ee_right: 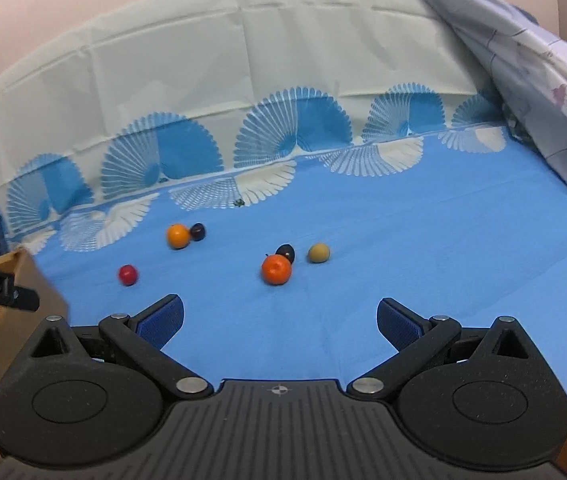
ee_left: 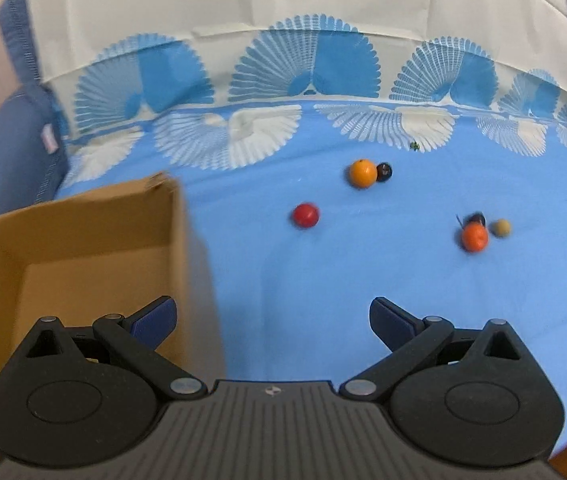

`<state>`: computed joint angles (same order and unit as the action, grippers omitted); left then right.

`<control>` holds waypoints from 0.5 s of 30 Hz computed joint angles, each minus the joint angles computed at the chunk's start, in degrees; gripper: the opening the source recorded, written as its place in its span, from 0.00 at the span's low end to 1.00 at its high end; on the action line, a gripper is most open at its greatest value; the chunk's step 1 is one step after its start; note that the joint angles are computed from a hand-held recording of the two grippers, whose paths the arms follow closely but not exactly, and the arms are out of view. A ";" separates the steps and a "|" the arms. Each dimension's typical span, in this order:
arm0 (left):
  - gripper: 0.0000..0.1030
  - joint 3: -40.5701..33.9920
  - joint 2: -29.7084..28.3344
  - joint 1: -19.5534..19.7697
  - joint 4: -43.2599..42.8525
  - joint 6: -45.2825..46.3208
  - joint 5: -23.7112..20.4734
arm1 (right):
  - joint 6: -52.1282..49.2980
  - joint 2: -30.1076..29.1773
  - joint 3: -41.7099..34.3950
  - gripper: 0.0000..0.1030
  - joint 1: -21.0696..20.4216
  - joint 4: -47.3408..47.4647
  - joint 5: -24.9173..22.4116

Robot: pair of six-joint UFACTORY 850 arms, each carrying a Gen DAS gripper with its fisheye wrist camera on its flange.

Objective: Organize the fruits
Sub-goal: 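Reach the left tool to a red tomato while the right tool reaches a mandarin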

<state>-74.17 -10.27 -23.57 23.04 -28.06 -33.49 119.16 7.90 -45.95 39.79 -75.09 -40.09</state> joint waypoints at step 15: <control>1.00 -21.58 -27.72 1.09 6.44 -8.33 -0.51 | 2.28 -27.00 -15.29 0.99 -15.49 -8.08 16.33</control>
<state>-95.74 -37.99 -22.48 29.47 -36.39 -34.00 121.44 -19.11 -61.24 24.30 -83.17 -23.76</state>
